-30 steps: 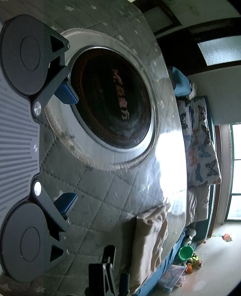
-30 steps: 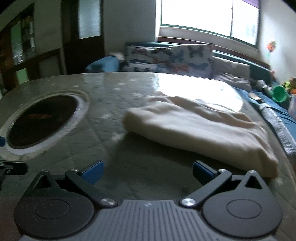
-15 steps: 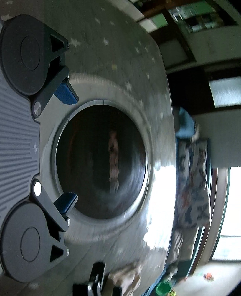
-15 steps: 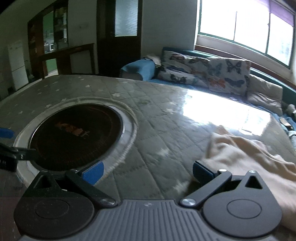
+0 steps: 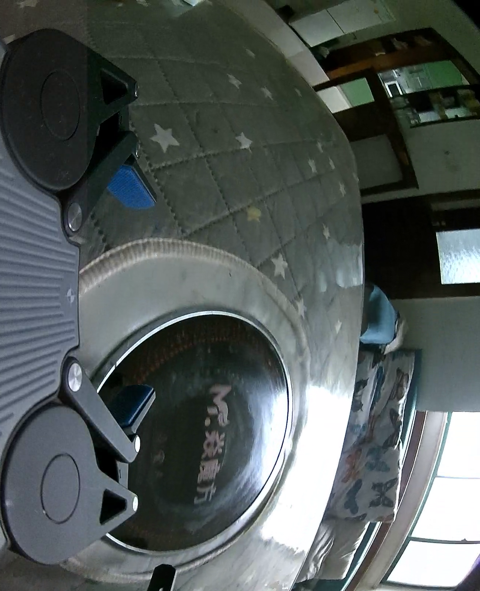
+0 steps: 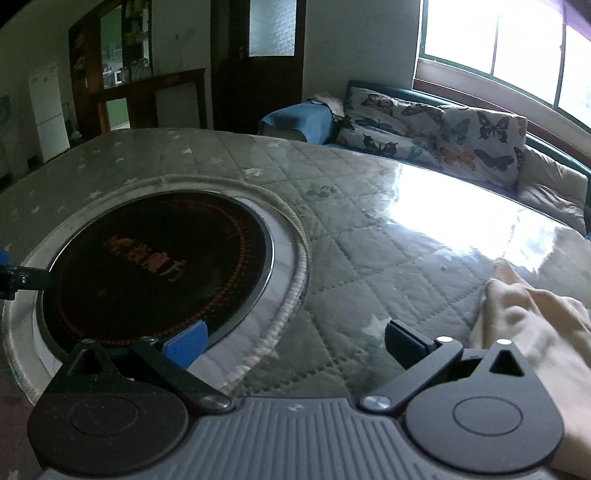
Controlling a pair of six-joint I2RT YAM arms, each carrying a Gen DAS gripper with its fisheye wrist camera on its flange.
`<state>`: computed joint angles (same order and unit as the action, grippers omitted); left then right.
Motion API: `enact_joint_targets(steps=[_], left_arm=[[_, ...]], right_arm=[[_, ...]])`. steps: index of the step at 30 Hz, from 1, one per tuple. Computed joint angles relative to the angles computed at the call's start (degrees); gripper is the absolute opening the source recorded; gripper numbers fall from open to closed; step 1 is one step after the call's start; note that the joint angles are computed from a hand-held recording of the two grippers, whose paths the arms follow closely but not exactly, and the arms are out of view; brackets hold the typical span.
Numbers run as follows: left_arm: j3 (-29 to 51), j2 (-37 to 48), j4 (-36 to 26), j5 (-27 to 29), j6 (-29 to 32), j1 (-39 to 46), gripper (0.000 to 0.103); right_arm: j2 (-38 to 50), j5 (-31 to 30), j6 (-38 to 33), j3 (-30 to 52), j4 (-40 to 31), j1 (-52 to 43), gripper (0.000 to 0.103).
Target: Fold clothes
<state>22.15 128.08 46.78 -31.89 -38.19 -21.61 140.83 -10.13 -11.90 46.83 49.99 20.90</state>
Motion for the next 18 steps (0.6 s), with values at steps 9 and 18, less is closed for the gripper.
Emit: enact_joint_targets(steps=[9,18], left_arm=[[-1.33,2.71,5.31,-0.99,0.65,0.33,0.103],[-0.64,5.04,7.01,-3.26,0.71,-0.71,0.103]], right_arm=[[1.79,0.08,-0.35,2.65,-1.24,0.92,0.103],[2.91,0.64,-1.09,3.03,0.34,1.4,0.103]])
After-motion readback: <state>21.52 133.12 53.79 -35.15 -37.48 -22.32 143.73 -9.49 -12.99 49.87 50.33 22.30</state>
